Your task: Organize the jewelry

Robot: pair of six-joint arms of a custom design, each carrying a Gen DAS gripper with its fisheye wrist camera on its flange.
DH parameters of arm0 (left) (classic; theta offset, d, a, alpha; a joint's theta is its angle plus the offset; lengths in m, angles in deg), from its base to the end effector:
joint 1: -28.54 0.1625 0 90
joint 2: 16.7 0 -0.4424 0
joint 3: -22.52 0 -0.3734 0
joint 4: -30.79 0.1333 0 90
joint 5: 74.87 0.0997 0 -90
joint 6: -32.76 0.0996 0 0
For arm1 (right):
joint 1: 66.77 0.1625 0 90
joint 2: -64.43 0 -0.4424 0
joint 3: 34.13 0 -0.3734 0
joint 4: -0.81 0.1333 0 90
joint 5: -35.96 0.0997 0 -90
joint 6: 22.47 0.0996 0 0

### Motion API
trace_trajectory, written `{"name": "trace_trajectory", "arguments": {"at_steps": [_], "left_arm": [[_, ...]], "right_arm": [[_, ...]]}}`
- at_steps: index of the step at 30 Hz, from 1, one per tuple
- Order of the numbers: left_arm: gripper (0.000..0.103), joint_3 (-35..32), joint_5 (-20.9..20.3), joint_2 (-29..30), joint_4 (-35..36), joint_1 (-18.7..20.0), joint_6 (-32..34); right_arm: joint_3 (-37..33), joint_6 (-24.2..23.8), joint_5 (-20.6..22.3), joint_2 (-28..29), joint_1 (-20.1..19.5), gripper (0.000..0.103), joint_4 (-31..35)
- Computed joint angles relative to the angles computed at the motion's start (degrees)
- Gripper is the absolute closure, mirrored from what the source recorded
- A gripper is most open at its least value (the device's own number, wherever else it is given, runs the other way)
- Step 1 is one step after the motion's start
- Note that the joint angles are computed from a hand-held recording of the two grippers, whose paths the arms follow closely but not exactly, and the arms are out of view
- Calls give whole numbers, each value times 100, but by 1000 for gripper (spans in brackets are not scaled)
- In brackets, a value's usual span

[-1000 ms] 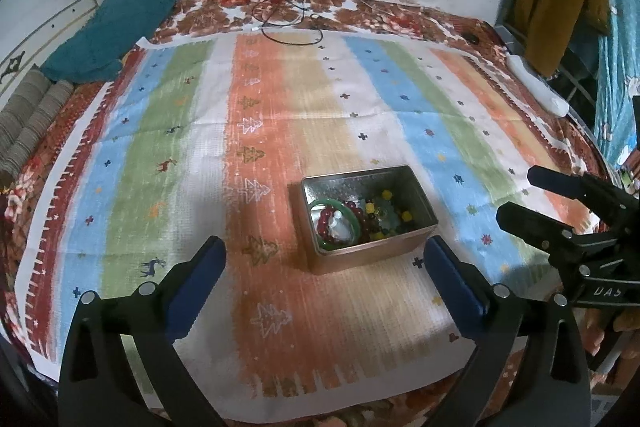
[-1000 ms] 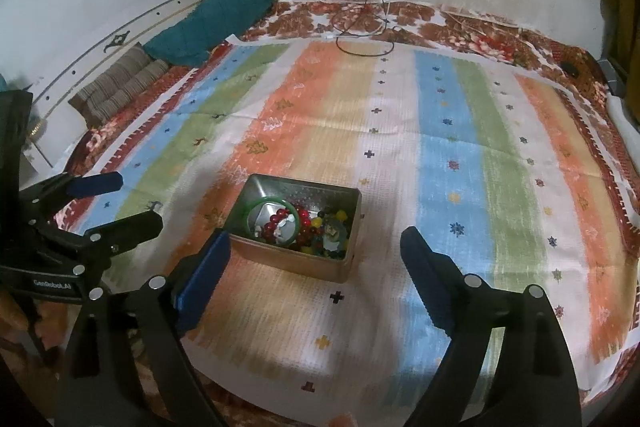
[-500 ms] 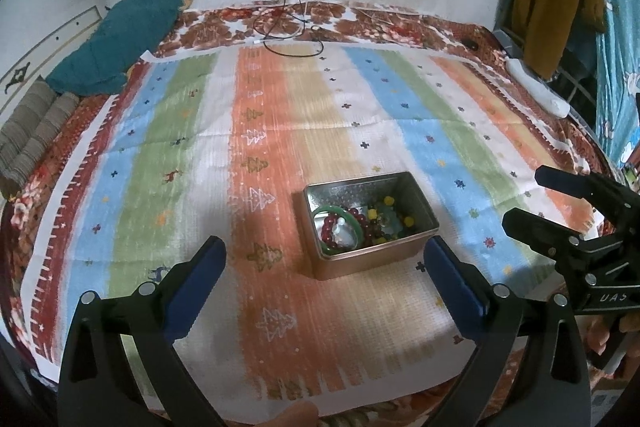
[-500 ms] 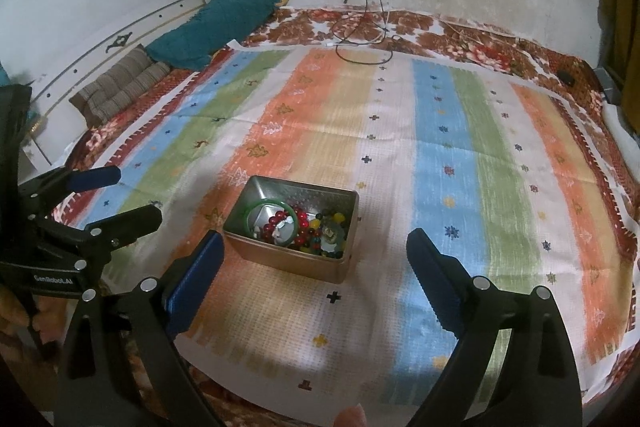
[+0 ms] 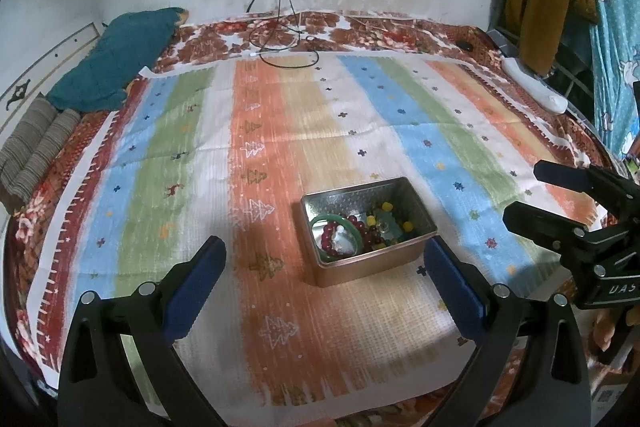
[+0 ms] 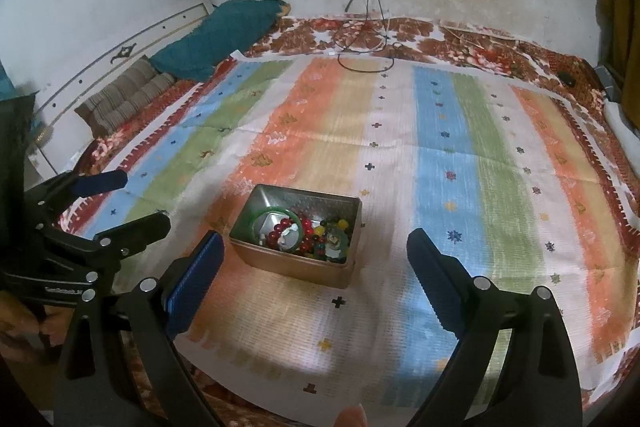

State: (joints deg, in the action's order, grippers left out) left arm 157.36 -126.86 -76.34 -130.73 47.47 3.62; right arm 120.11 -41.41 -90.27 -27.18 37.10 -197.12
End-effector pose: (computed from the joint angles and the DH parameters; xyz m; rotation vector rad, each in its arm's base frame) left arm -0.3279 -0.3182 0.0985 0.9561 2.4149 -0.6328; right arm 0.1409 -0.2603 0.2875 0.3522 -2.3200 0.9356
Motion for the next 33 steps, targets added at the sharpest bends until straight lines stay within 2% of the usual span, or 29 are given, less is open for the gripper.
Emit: {"name": "trace_trajectory", "arguments": {"at_steps": [24,29,33], "left_arm": [[6,34,0,16,-182,-95,110],[6,16,39,13,-163,-115,71],[6,26,67,19,-221,-135,128]], "right_arm": [[15,26,26,-21,23,8,-40],[23,55,-106,24,126,8,-180],[38,114,-16,-87,112,8,-85]]}}
